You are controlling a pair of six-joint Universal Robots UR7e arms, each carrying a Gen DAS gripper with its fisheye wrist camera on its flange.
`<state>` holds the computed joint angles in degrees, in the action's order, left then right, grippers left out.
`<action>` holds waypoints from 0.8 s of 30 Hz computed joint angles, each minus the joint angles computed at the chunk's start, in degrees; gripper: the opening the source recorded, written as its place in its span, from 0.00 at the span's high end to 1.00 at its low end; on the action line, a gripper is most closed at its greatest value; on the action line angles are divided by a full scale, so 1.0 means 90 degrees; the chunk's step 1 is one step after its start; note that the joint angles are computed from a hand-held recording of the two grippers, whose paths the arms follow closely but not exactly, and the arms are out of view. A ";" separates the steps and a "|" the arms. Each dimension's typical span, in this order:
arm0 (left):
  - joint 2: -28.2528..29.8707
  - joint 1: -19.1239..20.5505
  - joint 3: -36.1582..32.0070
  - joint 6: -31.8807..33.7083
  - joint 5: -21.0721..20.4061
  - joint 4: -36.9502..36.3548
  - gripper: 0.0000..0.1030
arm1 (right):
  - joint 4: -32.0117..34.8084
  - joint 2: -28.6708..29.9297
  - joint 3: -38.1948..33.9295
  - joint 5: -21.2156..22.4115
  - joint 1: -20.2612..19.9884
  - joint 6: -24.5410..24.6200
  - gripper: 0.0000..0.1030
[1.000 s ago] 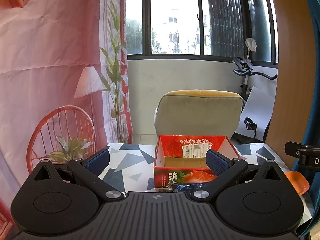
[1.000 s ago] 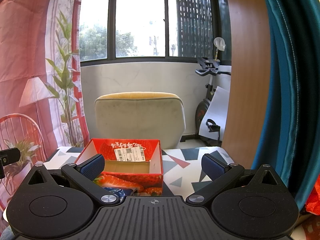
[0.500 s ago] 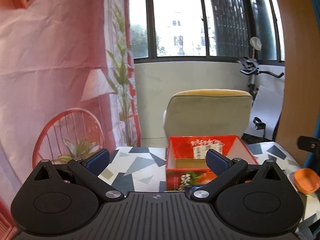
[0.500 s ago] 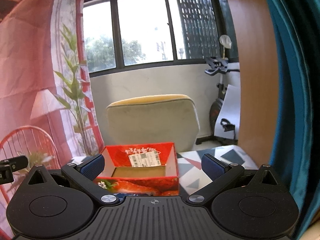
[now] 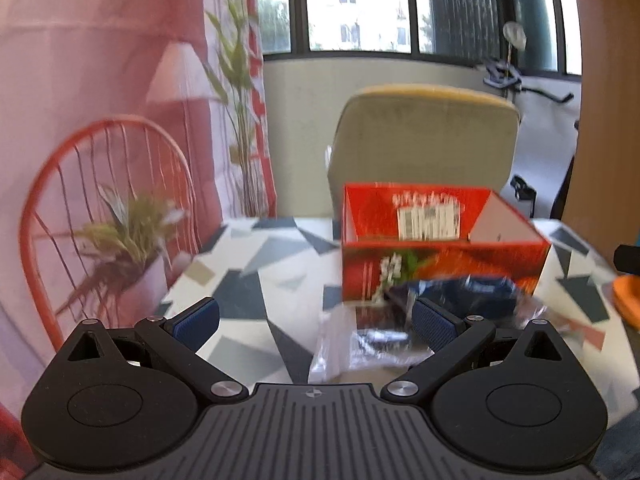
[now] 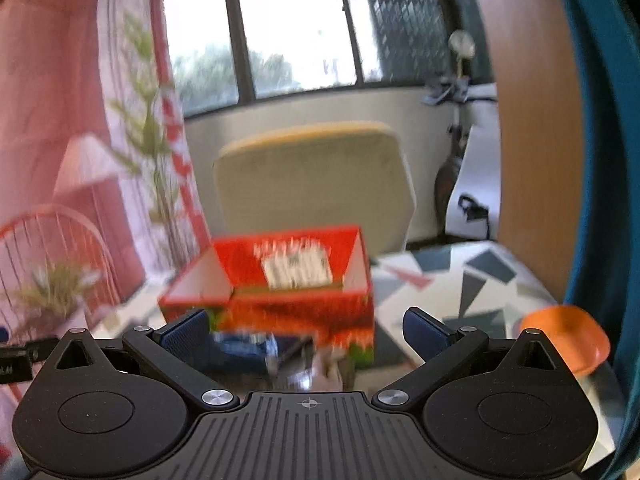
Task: Organize soft objects
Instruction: 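Move both tools down toward the packages in front of the red box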
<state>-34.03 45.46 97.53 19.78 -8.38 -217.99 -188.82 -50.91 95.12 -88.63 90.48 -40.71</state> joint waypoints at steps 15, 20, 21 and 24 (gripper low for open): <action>-0.0590 0.0440 0.0947 -0.2542 -0.0786 0.1922 0.09 | 0.1581 0.0296 -0.0151 -0.0363 -0.0139 -0.0402 0.26; -0.0585 0.0472 0.0953 -0.2814 -0.0951 0.2321 0.25 | 0.2308 0.0263 -0.0254 -0.0190 -0.0179 -0.0406 0.54; -0.0596 0.0488 0.0957 -0.2863 -0.1009 0.2405 0.27 | 0.2422 0.0268 -0.0280 -0.0173 -0.0187 -0.0422 0.61; -0.0651 0.0525 0.0997 -0.2974 -0.1177 0.2600 0.37 | 0.2817 0.0322 -0.0413 -0.0103 -0.0211 -0.0465 0.67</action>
<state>-39.89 50.19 106.50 -6.99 -18.97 -194.58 -163.46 -48.01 91.40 -89.56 88.58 -44.90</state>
